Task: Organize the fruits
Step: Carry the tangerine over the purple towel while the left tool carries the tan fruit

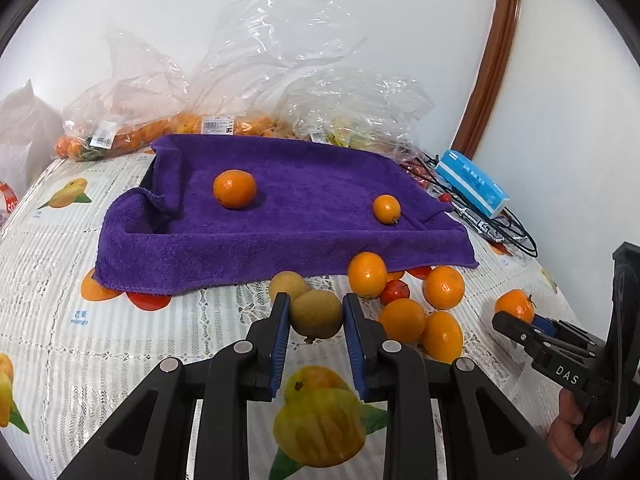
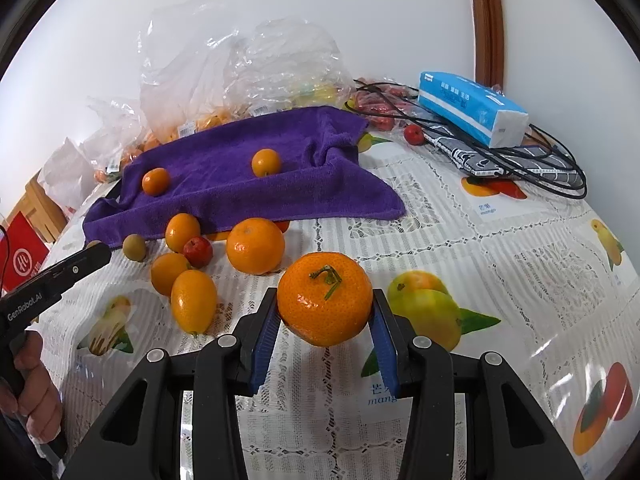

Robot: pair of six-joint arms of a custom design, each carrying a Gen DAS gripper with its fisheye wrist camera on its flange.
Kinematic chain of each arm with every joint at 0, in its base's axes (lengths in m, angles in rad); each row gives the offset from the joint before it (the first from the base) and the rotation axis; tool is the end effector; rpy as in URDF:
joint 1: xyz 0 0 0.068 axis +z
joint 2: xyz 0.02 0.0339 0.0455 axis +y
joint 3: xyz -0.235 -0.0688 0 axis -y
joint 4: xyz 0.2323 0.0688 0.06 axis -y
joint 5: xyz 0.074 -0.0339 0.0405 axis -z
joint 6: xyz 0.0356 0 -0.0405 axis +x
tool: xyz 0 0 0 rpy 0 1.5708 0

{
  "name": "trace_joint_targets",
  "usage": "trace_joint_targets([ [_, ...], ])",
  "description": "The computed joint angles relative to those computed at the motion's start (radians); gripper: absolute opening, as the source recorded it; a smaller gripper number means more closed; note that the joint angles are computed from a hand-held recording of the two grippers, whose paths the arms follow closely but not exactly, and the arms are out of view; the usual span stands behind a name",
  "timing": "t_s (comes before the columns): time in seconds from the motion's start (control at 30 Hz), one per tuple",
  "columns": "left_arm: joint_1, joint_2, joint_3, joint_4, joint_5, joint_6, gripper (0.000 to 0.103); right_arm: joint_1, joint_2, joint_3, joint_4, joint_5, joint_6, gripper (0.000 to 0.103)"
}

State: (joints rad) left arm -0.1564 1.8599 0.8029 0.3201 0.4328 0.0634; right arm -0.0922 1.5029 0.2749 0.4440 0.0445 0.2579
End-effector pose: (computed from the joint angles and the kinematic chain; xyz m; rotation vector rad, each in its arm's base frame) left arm 0.3258 -0.0665 0.0945 0.4695 2.2359 -0.5462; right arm 0.2152 -0.0215 0.0720 0.4314 2.3141 0.0286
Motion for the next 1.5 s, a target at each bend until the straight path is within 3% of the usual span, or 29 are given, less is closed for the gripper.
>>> trace_joint_targets([
  [0.17,0.003,-0.021,-0.033,0.05,0.002,-0.009,0.025,-0.03,-0.035,-0.042,0.049,-0.045,0.001,0.044],
  [0.37,0.011,-0.038,-0.056,0.096,0.008,-0.026,0.025,0.003,-0.074,-0.051,0.037,-0.028,0.008,0.044],
  [0.57,0.031,-0.059,-0.046,0.087,-0.007,-0.064,0.025,0.056,-0.165,-0.028,-0.024,-0.042,-0.001,0.044],
  [0.7,0.053,-0.09,0.002,-0.003,-0.015,-0.085,0.025,0.06,-0.19,0.036,-0.065,-0.083,0.004,0.044],
  [0.93,0.048,-0.116,0.082,-0.05,-0.056,-0.076,0.025,0.089,-0.141,0.188,-0.097,-0.059,-0.023,0.044],
  [1.2,0.012,-0.01,0.2,-0.053,-0.129,-0.099,0.025,0.082,-0.011,0.323,-0.068,-0.081,-0.04,0.044],
  [1.5,-0.005,0.176,0.428,-0.08,-0.18,-0.144,0.025,0.061,0.191,0.51,-0.046,-0.097,-0.088,0.044],
])
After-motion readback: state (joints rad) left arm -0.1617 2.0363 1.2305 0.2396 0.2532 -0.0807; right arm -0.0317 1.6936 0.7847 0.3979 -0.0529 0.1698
